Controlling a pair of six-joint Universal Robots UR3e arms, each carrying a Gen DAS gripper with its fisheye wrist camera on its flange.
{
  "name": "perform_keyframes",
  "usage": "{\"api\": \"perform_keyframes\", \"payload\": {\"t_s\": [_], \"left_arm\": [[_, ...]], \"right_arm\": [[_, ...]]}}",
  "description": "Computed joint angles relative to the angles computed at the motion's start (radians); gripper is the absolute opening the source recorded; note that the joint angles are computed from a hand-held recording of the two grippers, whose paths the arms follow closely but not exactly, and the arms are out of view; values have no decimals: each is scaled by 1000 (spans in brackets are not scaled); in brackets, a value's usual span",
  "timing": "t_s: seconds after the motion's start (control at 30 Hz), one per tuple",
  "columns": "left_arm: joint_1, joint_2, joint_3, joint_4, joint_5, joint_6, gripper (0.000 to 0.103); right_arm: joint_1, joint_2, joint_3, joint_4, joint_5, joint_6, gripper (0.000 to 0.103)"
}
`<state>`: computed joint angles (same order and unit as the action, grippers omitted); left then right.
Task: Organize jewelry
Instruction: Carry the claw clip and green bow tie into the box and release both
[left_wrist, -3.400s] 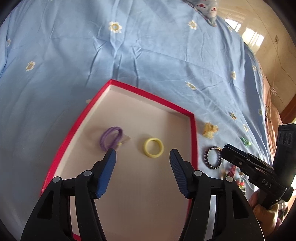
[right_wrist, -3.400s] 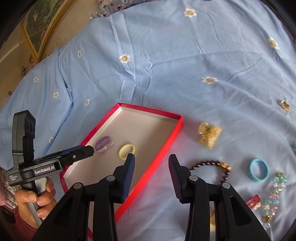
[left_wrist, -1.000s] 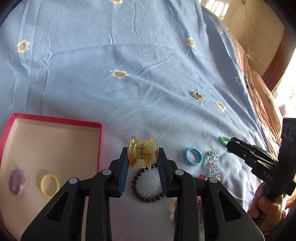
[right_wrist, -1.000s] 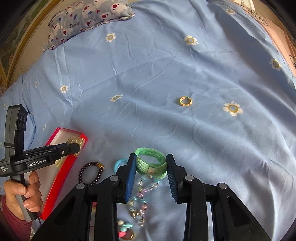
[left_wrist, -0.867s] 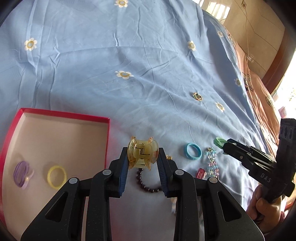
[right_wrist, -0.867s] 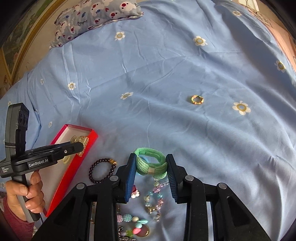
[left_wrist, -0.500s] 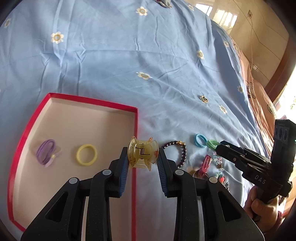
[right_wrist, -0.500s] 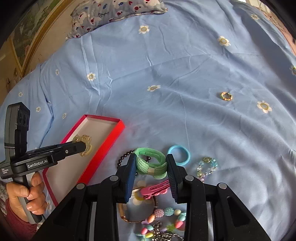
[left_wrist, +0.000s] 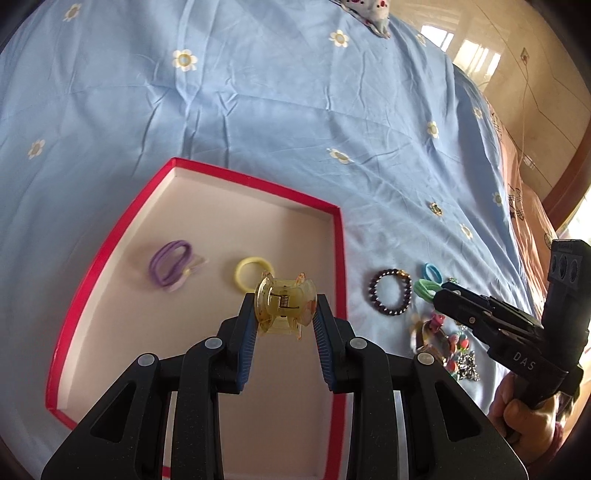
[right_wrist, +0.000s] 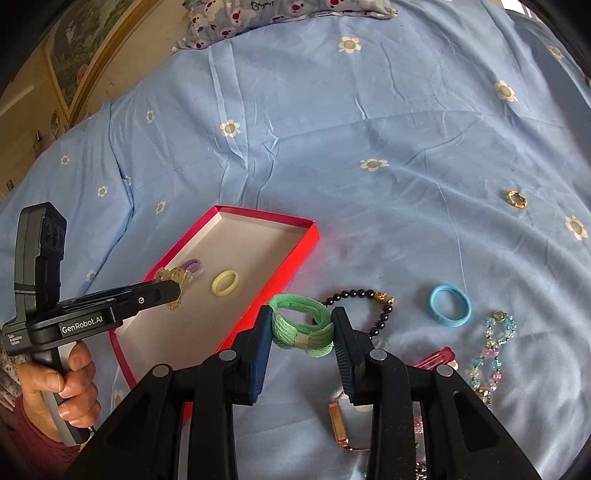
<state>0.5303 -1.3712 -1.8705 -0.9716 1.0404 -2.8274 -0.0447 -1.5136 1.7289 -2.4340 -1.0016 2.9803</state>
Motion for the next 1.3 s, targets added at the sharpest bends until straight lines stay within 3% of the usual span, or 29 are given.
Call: {"api": "perform_keyframes", "payload": {"t_s": [0.53,1.3], "left_arm": [[172,66,-99,-33,-16,86,28],[126,-152,-44,168,125,63,28]], "right_arm": [[165,138,-142,-20,-38,59,33],[369,487,-528,86,-188,52,36]]}}
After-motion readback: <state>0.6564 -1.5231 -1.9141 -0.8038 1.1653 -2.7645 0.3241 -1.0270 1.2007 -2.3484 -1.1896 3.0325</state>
